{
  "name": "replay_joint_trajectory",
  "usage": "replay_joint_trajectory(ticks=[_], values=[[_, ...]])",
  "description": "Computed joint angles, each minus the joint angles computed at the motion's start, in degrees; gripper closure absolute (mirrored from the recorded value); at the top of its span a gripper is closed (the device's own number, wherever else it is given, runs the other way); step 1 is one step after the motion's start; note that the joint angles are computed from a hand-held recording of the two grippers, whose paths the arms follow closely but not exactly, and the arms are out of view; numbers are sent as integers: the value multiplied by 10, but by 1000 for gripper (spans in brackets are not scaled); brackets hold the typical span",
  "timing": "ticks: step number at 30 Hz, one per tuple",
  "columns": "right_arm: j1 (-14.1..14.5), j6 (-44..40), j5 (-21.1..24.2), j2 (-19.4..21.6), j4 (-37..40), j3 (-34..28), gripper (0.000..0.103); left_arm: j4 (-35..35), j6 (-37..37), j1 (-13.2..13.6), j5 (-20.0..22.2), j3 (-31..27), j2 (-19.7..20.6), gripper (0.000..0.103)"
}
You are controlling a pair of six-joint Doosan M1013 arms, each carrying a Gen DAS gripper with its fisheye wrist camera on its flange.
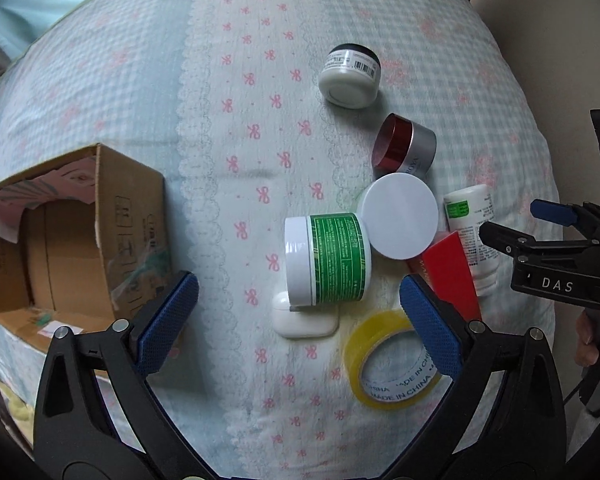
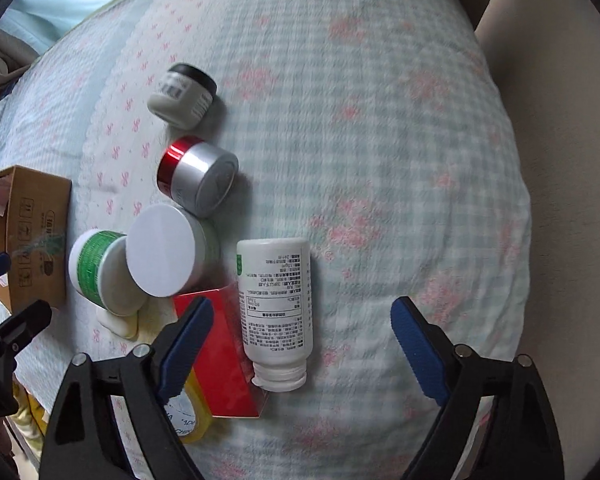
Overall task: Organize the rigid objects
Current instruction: 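Grasp the green-labelled jar with the left tool while the right tool grasps the white pill bottle, then carry the green jar and pill bottle over the cardboard box with both tools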
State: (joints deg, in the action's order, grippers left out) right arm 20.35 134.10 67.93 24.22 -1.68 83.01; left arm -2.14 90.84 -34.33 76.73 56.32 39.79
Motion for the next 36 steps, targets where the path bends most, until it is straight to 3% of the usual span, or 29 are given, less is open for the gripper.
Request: replay_joint_trajectory(ticks=[4,6,13,15,19,21,36], values=[[-7,-27,6,14,22,0,19,-2,3,-3,14,-11,20,8],[-9,-43,14,20,36,-1,29,-3,3,-4,19,-12,26,14],[-16,-70,5,29,74,7,31,-11,3,-4,27,-17,40,29],[-16,-74,-9,31,87,12,42,-18,3,-3,26,-17,43,36],[-22,-83,-37,28,113,22,52,-39,15,3,26,-21,49,47],[-25,-84,-49,26,126,29,56,-41,15,4,25,-21,49,47],[-13,-41,-64,5,106,37,57,-62,17,19,7,8,20,48]])
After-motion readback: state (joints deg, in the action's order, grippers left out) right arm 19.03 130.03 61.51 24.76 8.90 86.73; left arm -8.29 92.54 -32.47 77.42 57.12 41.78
